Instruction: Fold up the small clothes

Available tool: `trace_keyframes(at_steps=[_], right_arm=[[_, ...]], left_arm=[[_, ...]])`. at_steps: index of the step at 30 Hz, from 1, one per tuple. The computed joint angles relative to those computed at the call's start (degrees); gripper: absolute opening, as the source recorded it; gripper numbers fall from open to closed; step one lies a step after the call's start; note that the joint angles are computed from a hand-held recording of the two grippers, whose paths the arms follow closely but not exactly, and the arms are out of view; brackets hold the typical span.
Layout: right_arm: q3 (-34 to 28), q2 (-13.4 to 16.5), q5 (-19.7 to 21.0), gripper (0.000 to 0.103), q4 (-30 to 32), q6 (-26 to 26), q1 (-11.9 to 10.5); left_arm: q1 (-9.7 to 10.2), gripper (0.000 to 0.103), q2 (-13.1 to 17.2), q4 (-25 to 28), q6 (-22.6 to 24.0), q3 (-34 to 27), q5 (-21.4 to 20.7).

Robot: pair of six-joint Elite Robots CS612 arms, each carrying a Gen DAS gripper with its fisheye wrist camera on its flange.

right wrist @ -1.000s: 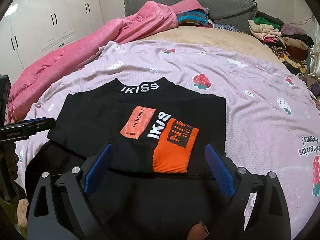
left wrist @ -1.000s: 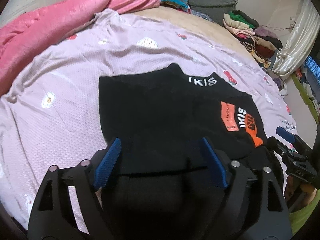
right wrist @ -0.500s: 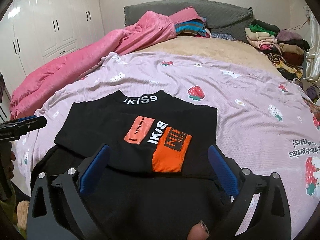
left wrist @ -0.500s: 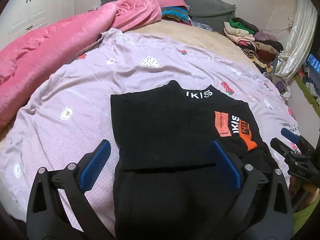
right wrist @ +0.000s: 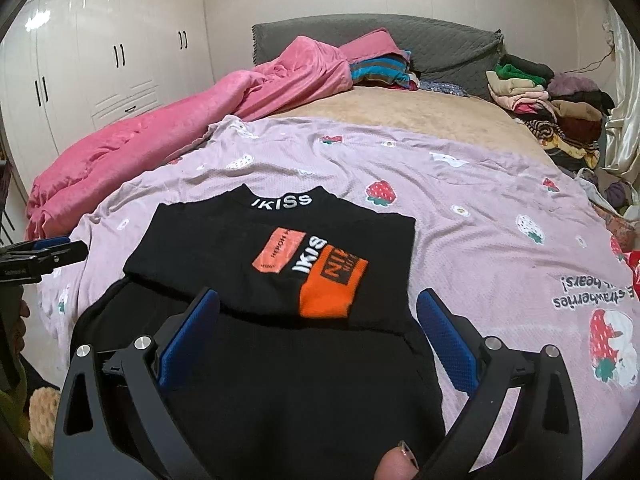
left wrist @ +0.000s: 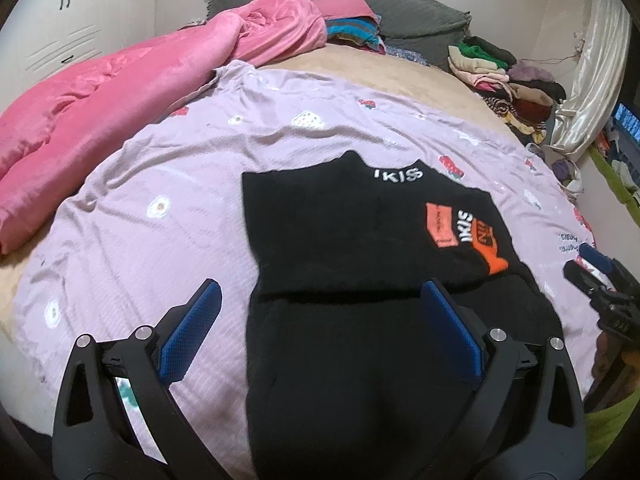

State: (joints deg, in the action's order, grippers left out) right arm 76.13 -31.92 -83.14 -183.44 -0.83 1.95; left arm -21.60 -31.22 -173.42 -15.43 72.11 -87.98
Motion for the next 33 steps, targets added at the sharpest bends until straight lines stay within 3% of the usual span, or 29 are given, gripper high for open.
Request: trace_keyframes(at_steps=[26, 31, 33], right_arm=[[9.9, -3.9, -0.7, 0.098, -0.6, -1.4, -0.8], [11.3, -4.4, -0.8, 0.098, 0.3, -1.6, -0.9], [11.9, -4.5, -0.7, 0.098, 0.8, -1.7, -1.0]], left_arm=[[1.77, 0.093, -4.0, -5.4, -4.4, 14.0, -2.3], [1.97, 0.081, -3.9, -5.6, -4.4, 15.0, -4.6], [2.05, 0.068, -3.9, -5.5, -4.4, 15.3, -5.7]])
